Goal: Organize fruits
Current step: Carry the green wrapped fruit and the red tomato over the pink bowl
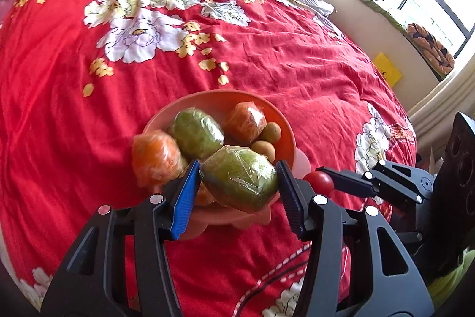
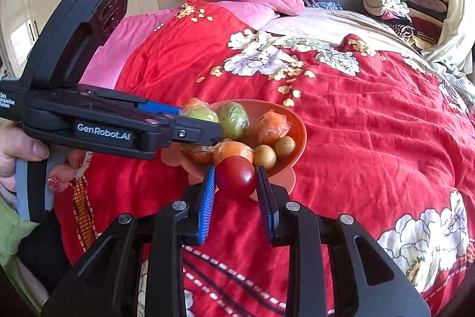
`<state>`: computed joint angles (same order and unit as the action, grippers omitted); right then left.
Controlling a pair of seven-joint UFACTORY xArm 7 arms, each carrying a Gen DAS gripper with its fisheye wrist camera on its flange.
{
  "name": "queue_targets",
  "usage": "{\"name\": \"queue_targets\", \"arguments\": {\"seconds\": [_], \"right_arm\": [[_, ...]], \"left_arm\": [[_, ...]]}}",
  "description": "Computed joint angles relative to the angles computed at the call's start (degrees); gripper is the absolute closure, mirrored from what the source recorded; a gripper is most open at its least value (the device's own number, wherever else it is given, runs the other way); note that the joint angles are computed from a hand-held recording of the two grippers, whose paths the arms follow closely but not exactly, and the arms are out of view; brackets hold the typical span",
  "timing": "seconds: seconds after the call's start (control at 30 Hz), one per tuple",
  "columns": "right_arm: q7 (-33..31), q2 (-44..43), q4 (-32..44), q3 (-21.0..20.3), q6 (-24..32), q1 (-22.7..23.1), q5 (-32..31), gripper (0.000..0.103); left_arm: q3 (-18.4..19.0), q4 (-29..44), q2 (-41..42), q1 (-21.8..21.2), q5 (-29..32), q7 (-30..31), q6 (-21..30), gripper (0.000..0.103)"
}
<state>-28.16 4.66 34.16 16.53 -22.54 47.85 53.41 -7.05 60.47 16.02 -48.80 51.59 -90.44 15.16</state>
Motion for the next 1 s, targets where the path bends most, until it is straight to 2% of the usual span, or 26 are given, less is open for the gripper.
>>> {"name": "queue_targets", "arguments": {"seconds": [0.37,0.6,1.0], "right_arm": [[3.83,1.63,0.15,-1.89,0.32,-0.93,-5.73,0.077],[2.71,2.78,1.19,-3.74,0.2,0.05,-4.94,0.077],[3.12,3.59,1.97,-5.01,0.75,0.41,-6.03,0.077]], "left_arm": [[1.97,3.93,4.27,-0.04,-5.82,5.58,-2.36,0.059],[4.82,3.8,5.31,-1.66,-8.52,6.75,-5.68,0.059],[7.99,3.43,5.46,-4.22,-11.16,8.0,-7.35,0.059]]}}
